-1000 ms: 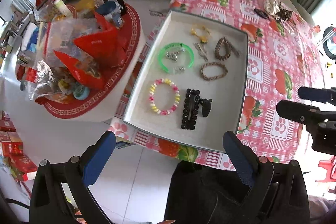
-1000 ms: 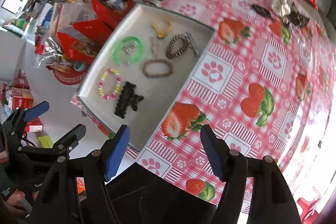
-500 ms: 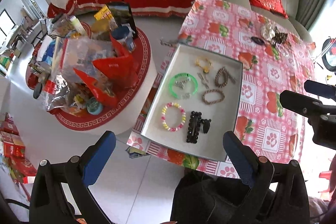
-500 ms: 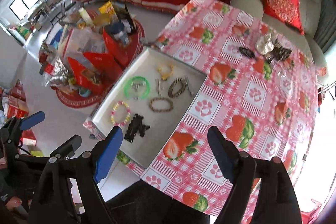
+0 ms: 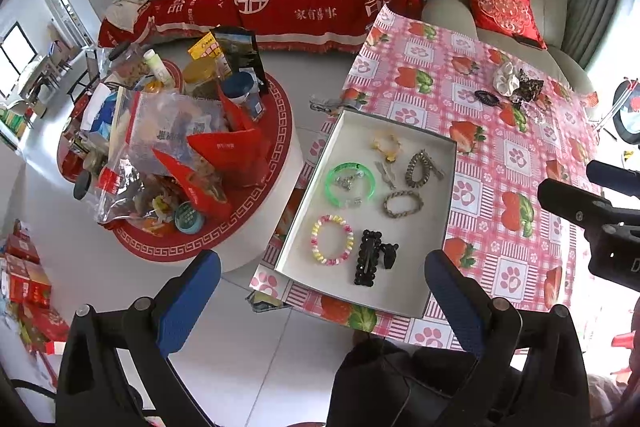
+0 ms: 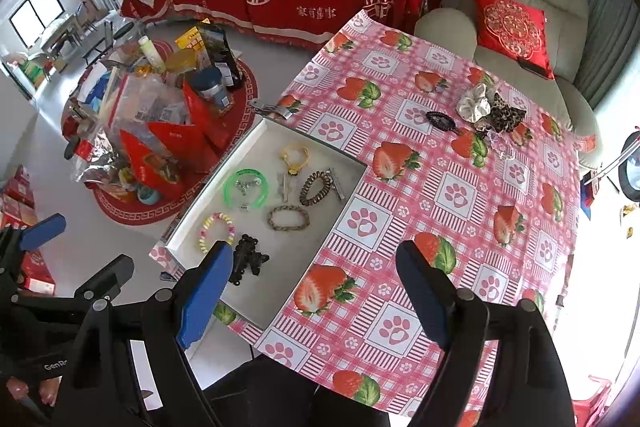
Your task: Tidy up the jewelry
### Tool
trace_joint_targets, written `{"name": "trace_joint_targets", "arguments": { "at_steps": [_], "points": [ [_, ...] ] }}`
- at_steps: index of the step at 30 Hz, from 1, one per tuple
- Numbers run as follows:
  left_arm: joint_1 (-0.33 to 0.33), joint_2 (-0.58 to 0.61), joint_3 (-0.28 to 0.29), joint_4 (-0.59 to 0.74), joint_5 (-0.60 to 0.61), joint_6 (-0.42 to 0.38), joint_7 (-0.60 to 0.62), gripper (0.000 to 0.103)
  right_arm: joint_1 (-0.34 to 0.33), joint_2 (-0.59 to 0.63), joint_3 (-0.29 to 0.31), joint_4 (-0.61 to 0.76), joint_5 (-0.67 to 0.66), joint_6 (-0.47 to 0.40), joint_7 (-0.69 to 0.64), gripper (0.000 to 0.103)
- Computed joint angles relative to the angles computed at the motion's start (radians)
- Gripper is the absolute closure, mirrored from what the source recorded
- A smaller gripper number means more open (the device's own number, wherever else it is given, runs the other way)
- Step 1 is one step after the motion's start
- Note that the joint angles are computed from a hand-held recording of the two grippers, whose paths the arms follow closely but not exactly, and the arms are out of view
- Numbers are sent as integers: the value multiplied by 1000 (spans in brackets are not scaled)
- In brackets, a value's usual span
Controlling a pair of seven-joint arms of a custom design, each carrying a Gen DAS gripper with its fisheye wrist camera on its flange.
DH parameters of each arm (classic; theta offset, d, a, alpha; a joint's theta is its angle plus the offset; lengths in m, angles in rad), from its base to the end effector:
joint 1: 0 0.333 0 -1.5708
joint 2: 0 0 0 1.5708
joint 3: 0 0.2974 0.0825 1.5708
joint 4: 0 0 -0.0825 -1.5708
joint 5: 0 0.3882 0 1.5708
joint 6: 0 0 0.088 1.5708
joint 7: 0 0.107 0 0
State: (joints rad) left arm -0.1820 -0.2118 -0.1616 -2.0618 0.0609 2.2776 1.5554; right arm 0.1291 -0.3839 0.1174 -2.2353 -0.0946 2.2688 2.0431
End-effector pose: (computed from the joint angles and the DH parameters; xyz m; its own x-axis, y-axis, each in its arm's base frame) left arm 0.5062 -0.1854 0.5511 -0.3350 -0.9383 -0.0859 -0.8460 0.3397 -0.4109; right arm 0.4700 0.1213 0.5481 -0.1650 -0.9844 -0.0612 -0.8928 0.1755 -0.4150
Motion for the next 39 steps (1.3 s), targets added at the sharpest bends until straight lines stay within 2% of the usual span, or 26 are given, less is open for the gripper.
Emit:
{"name": "trace_joint_targets", "arguments": {
  "at_steps": [39],
  "points": [
    [-8, 8, -7, 17, 2, -4, -11, 0, 6, 15, -10, 27, 13, -11, -42, 17]
  ]
}}
